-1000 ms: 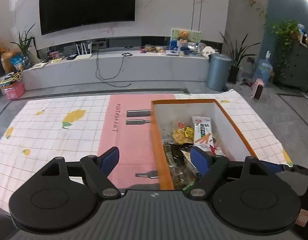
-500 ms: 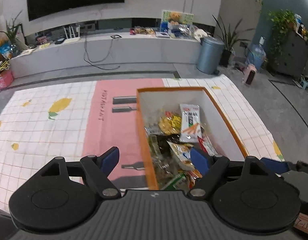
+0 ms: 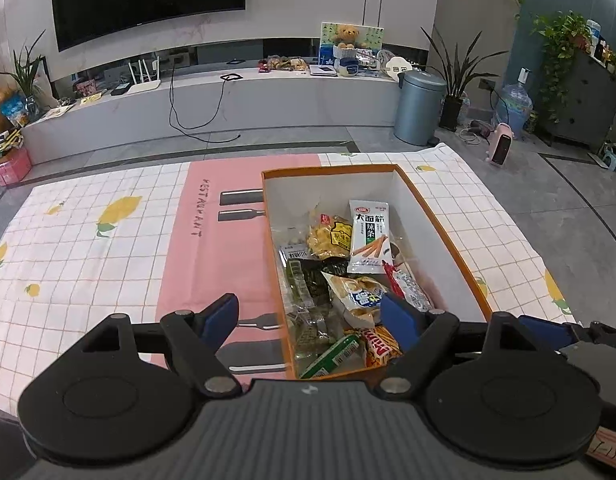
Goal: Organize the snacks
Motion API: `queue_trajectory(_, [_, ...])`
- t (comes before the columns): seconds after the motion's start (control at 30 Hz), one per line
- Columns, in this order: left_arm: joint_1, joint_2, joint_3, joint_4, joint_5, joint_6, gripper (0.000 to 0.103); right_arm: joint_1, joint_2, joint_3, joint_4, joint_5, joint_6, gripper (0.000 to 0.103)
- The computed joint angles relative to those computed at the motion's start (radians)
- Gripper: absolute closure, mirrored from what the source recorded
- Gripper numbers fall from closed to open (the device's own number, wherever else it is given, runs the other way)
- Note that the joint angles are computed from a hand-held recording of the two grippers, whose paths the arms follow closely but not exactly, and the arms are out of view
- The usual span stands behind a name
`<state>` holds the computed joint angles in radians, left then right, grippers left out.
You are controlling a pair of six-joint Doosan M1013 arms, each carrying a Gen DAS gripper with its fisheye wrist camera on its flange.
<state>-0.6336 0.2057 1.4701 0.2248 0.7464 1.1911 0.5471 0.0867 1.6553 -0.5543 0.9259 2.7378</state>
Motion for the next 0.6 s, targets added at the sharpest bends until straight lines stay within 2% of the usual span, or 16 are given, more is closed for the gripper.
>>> queue_trajectory(0.3, [-0.006, -0.007, 0.020, -0.015, -0.030, -0.011, 0.010, -0.011, -0.016, 0.023, 0.023, -0.028, -0.010, 0.003])
queue_trajectory(0.6, [-0.016, -0.003, 0.018, -0.006, -0.009, -0.019, 0.011, -0.014, -0.019, 0.035, 0.033, -0.032, -0.020, 0.003])
